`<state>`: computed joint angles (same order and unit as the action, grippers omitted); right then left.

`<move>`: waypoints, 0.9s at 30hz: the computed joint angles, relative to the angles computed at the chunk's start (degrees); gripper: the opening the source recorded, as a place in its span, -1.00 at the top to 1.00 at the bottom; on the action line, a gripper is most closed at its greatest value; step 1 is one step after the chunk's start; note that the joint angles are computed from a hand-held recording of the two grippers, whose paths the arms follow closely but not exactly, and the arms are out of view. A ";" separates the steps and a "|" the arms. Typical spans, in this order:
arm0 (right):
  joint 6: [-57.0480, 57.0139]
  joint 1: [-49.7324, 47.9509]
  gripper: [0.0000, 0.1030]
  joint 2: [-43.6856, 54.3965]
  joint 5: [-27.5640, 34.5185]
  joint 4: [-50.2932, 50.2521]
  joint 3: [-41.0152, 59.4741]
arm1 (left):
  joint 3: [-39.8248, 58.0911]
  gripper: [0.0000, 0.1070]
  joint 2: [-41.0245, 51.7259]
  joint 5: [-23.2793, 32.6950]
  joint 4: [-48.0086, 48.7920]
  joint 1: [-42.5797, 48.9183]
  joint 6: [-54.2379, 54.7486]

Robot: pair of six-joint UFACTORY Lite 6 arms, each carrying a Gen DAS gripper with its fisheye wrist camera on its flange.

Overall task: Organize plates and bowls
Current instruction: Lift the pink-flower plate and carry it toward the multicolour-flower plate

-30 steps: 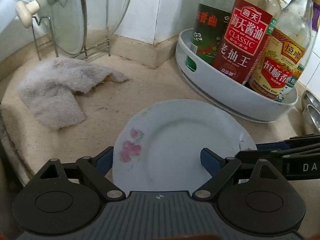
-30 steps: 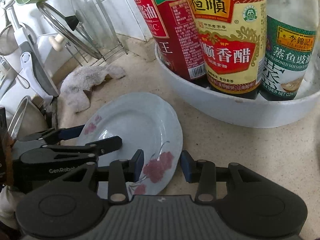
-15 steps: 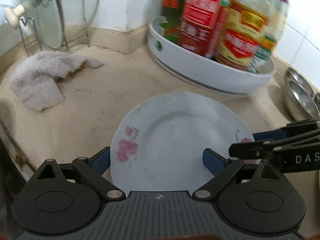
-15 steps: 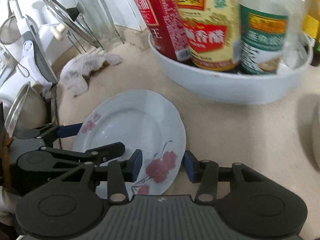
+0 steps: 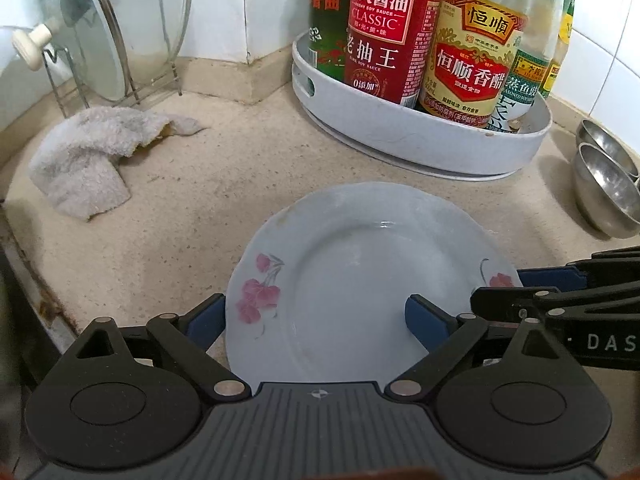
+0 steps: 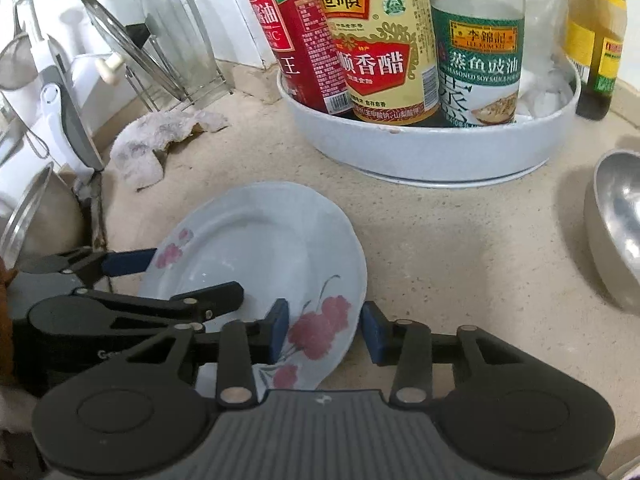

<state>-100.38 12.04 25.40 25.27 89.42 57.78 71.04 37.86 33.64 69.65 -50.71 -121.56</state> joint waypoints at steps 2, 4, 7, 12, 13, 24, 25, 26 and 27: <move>-0.99 0.45 0.34 -0.25 -1.01 1.28 -0.33 | 1.08 -0.82 0.65 1.13 -1.17 -0.39 1.10; -2.08 0.75 0.37 -0.26 -1.68 2.38 -0.43 | 2.03 -0.81 1.25 1.99 -1.99 -0.52 2.15; -3.38 0.91 0.39 -0.14 -2.02 3.86 -0.54 | 3.17 -0.81 1.93 3.40 -3.26 -0.84 3.27; -3.97 1.31 0.41 -0.51 -2.73 5.32 -1.03 | 3.23 -0.81 2.16 4.24 -3.05 -1.22 2.54; -4.38 1.34 0.41 -0.58 -2.80 5.73 -1.17 | 3.26 -0.81 2.21 4.33 -3.04 -1.26 2.40; -7.52 2.06 0.42 -1.44 -4.17 9.00 -2.18 | 4.91 -0.81 3.54 7.01 -4.11 -2.12 3.75; -7.90 2.27 0.42 -1.69 -4.53 9.35 -2.35 | 5.09 -0.79 3.64 7.23 -4.19 -2.26 3.85; -8.44 2.55 0.44 -2.02 -5.00 9.83 -2.58 | 5.23 -0.78 3.72 7.37 -4.09 -2.41 3.83; -9.54 2.86 0.45 -2.37 -5.50 10.79 -2.89 | 5.57 -0.77 3.94 7.60 -4.13 -2.58 4.00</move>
